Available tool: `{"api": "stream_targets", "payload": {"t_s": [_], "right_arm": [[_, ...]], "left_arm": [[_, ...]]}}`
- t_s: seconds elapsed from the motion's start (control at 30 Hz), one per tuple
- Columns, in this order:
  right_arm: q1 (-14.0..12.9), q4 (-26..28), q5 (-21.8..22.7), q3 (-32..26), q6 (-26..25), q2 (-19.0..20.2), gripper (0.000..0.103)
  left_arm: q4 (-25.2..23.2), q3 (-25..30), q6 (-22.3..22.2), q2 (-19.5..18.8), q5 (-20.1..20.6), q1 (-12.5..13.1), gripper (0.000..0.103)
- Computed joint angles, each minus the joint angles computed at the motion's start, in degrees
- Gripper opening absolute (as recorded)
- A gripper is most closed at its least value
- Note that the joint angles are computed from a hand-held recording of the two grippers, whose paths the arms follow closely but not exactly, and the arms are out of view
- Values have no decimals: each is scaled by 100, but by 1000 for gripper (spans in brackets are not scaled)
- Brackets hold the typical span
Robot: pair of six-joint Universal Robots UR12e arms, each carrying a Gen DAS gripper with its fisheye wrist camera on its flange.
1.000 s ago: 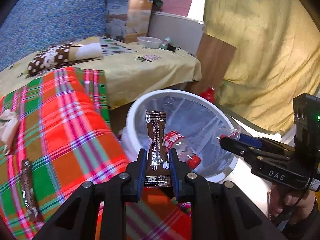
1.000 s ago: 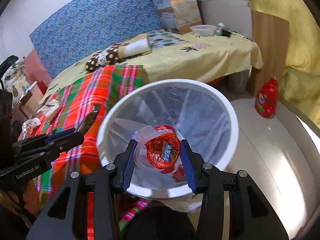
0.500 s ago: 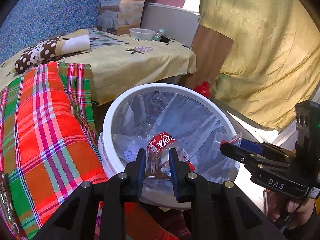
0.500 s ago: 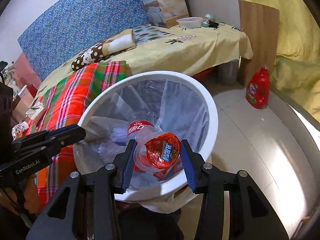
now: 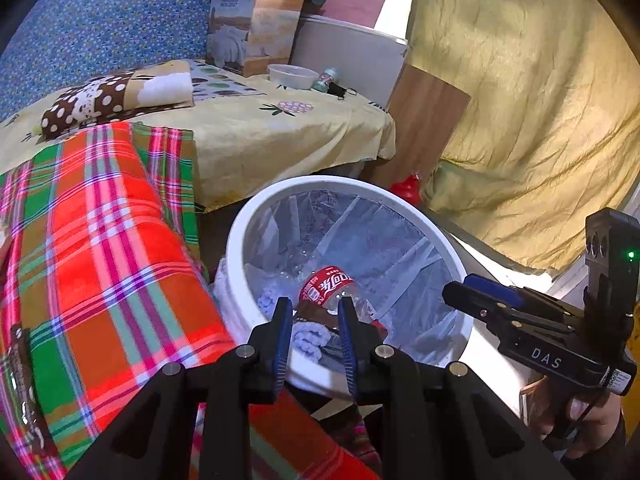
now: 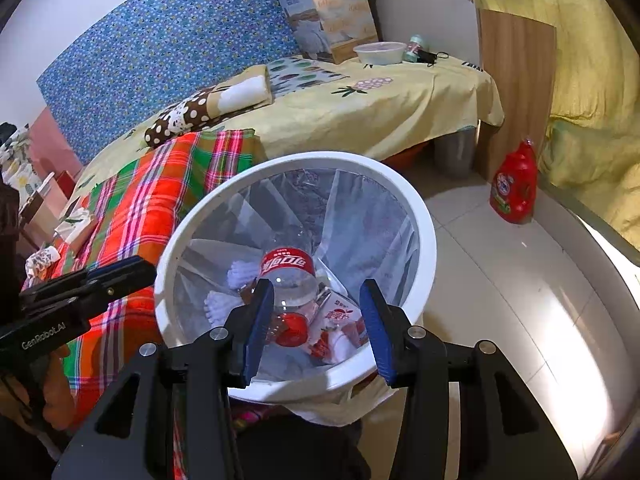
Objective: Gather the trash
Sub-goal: 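Open both tools over the bin to drop the wrapper and red cup, then move both tools back over the remaining trash on the plaid cloth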
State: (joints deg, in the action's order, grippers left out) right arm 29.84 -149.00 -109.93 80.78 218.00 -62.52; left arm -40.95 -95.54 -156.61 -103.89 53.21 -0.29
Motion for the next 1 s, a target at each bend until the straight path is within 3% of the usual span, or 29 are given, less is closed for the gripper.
{"api": "stream_targets", "payload": {"t_s": [0.57,1.0], "right_arm": [[251,-643,579,-384,-750,267,47],[435,-504,958,-1003,-1074,652,47]], "left_arm": [[678,-639,-501,542,11,566,23],[1128,-1031,-927,825,293,1111,23]]}}
